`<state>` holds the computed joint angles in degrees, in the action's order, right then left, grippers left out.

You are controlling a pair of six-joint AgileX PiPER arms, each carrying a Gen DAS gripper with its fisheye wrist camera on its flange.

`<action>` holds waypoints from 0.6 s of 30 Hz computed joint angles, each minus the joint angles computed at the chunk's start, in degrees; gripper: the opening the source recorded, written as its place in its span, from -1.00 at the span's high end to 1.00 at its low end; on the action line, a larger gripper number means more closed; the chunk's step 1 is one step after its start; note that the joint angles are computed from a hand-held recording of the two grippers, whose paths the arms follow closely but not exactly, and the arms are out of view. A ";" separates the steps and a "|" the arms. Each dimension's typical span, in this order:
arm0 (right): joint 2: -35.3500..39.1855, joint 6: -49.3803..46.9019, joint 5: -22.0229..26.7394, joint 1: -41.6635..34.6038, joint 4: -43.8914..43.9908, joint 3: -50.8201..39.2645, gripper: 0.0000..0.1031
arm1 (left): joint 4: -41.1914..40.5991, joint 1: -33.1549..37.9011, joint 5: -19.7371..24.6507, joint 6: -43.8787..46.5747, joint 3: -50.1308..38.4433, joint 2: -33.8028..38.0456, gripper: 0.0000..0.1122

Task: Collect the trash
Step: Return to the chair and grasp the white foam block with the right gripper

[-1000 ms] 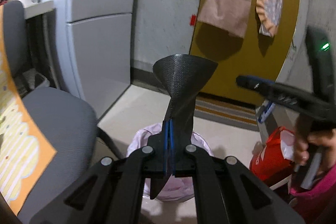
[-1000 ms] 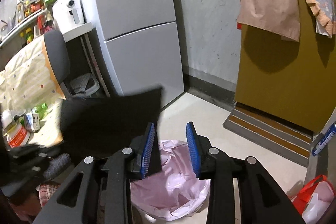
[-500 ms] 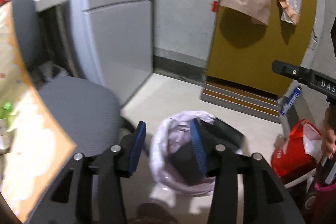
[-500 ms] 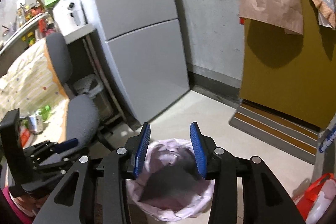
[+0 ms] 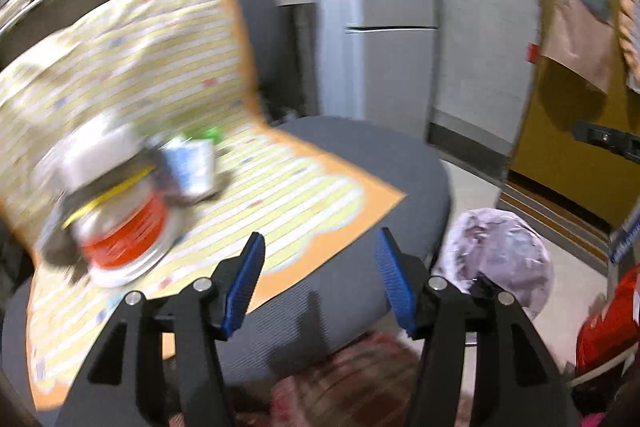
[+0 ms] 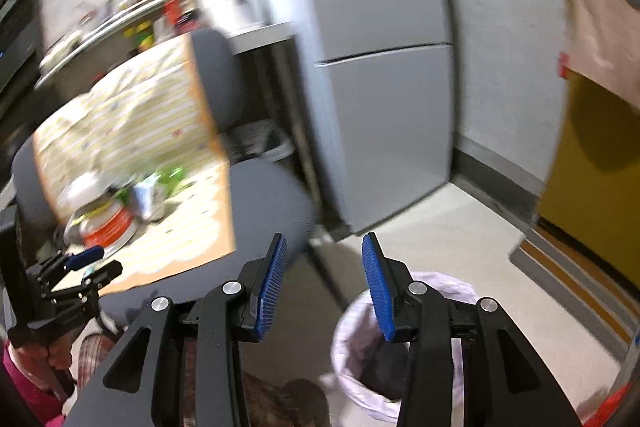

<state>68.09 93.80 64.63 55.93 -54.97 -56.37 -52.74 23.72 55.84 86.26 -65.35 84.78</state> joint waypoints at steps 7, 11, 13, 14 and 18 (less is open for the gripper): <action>13.95 -14.58 -9.83 -3.14 4.71 -15.00 0.20 | 0.29 10.59 1.56 -3.58 -7.30 5.86 0.00; 22.79 -25.88 -14.03 -4.66 9.88 -27.00 0.03 | 3.15 14.26 1.34 -8.68 -14.00 9.71 0.00; 27.57 -32.10 -15.64 -5.40 13.35 -33.80 -0.08 | 4.42 15.96 0.86 -12.25 -17.94 11.79 0.00; 29.60 -34.88 -15.88 -5.73 15.18 -36.86 -0.11 | 5.46 16.17 0.34 -14.16 -19.66 12.65 0.00; 39.96 -47.17 -15.19 -6.72 23.52 -52.97 -0.27 | 10.16 17.36 -1.89 -21.53 -27.21 16.86 -0.03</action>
<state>108.05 46.63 49.45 49.21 -31.45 -109.34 -42.58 41.08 53.94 64.73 -92.56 101.64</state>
